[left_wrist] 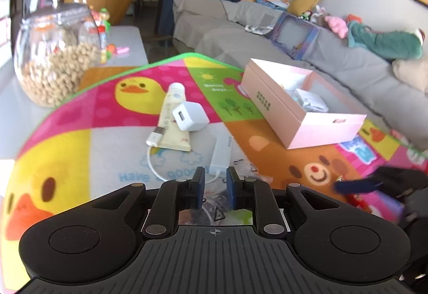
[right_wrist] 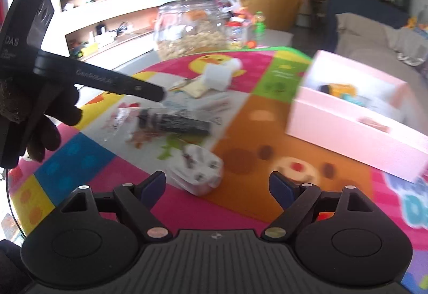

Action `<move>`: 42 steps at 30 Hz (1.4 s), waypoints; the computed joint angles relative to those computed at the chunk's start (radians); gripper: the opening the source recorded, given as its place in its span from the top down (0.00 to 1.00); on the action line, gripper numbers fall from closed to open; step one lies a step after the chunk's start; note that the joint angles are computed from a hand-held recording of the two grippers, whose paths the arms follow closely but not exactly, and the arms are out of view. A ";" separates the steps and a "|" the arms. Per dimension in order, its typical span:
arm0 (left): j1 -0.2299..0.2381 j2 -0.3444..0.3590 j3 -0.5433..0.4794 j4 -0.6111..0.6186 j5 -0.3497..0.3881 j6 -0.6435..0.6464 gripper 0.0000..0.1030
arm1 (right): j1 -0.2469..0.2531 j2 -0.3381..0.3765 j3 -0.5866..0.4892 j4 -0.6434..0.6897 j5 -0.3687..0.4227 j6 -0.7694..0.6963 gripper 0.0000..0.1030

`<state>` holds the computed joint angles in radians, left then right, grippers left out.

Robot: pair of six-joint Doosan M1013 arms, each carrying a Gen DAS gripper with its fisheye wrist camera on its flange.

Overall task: Organize rigid objects
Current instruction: 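Grasp the bagged black tube with the left gripper while the right gripper grasps the white plug adapter, then carry the bagged tube toward the pink box with the left gripper while the right gripper carries the plug adapter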

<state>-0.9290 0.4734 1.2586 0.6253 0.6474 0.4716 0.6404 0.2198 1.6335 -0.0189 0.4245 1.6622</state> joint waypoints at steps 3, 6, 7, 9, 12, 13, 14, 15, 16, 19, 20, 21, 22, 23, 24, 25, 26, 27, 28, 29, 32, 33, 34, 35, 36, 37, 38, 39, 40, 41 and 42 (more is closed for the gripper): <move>0.000 0.005 -0.002 -0.040 0.006 0.073 0.81 | 0.015 0.040 -0.041 -0.001 0.020 -0.012 0.31; -0.009 0.019 -0.013 -0.031 0.053 0.123 0.80 | 0.020 0.049 -0.061 -0.005 0.055 -0.029 0.52; -0.011 0.020 -0.011 -0.017 0.052 0.120 0.80 | 0.016 0.046 -0.059 0.026 0.063 -0.058 0.52; -0.011 0.021 -0.013 -0.032 0.044 0.141 0.77 | 0.016 0.034 -0.042 0.012 0.058 -0.049 0.52; -0.013 0.032 -0.029 -0.092 0.039 0.222 0.75 | 0.014 0.008 -0.007 -0.037 0.049 0.001 0.52; -0.013 0.039 -0.042 -0.126 0.048 0.265 0.72 | 0.010 0.000 0.001 -0.038 0.052 0.012 0.52; -0.017 0.045 -0.052 -0.134 0.059 0.293 0.68 | 0.005 -0.008 0.010 -0.040 0.054 0.023 0.51; -0.020 0.053 -0.065 -0.136 0.076 0.318 0.68 | 0.003 -0.015 0.019 -0.052 0.055 0.043 0.50; -0.023 0.062 -0.082 -0.143 0.100 0.338 0.68 | 0.002 -0.022 0.028 -0.072 0.053 0.072 0.46; -0.024 0.084 -0.117 -0.154 0.145 0.330 0.67 | -0.002 -0.037 0.054 -0.123 0.037 0.153 0.34; -0.025 0.087 -0.122 -0.157 0.150 0.323 0.67 | -0.004 -0.040 0.060 -0.131 0.031 0.170 0.32; -0.026 0.087 -0.122 -0.162 0.147 0.320 0.69 | -0.004 -0.041 0.063 -0.142 0.028 0.186 0.30; -0.028 0.085 -0.118 -0.170 0.140 0.316 0.70 | -0.003 -0.041 0.064 -0.161 0.028 0.209 0.26; -0.031 0.081 -0.112 -0.180 0.131 0.312 0.70 | -0.003 -0.041 0.066 -0.178 0.024 0.228 0.22; -0.035 0.076 -0.103 -0.181 0.124 0.301 0.70 | -0.003 -0.042 0.070 -0.184 0.016 0.238 0.21; -0.041 0.072 -0.097 -0.176 0.121 0.285 0.71 | -0.003 -0.043 0.076 -0.182 0.004 0.237 0.18; -0.047 0.068 -0.090 -0.166 0.123 0.261 0.71 | -0.003 -0.044 0.079 -0.181 -0.001 0.234 0.16; -0.054 0.064 -0.083 -0.151 0.127 0.228 0.70 | -0.001 -0.044 0.080 -0.192 -0.002 0.241 0.16; -0.060 0.061 -0.078 -0.138 0.131 0.191 0.70 | 0.002 -0.043 0.079 -0.203 0.000 0.251 0.15; -0.063 0.058 -0.072 -0.130 0.131 0.155 0.70 | 0.002 -0.042 0.078 -0.194 0.002 0.245 0.13; -0.066 0.050 -0.063 -0.131 0.129 0.062 0.70 | -0.002 -0.041 0.076 -0.138 0.005 0.187 0.06; -0.067 0.049 -0.062 -0.136 0.130 0.053 0.71 | -0.002 -0.040 0.076 -0.124 0.008 0.172 0.04; -0.069 0.048 -0.062 -0.139 0.132 0.056 0.71 | -0.002 -0.040 0.075 -0.114 0.010 0.159 0.02; -0.071 0.048 -0.061 -0.137 0.133 0.059 0.71 | -0.002 -0.039 0.075 -0.101 0.012 0.146 0.00; -0.075 0.047 -0.060 -0.132 0.133 0.060 0.72 | -0.001 -0.038 0.073 -0.102 0.016 0.145 0.00; -0.079 0.047 -0.059 -0.128 0.134 0.060 0.72 | -0.001 -0.037 0.071 -0.100 0.022 0.143 0.00; -0.082 0.046 -0.057 -0.123 0.135 0.059 0.72 | -0.001 -0.036 0.067 -0.095 0.029 0.139 0.00; -0.086 0.046 -0.057 -0.115 0.137 0.061 0.72 | -0.001 -0.034 0.064 -0.094 0.037 0.135 0.00; -0.088 0.044 -0.054 -0.107 0.137 0.060 0.72 | -0.001 -0.033 0.059 -0.093 0.046 0.129 0.00; -0.089 0.041 -0.048 -0.100 0.133 0.048 0.73 | -0.001 -0.031 0.057 -0.091 0.051 0.125 0.00; -0.089 0.038 -0.041 -0.091 0.128 0.027 0.73 | -0.001 -0.031 0.057 -0.092 0.049 0.124 0.00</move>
<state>-1.0183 0.5116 1.2176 0.5341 0.7750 0.4984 0.6395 0.1885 1.6902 -0.1105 0.4739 1.7866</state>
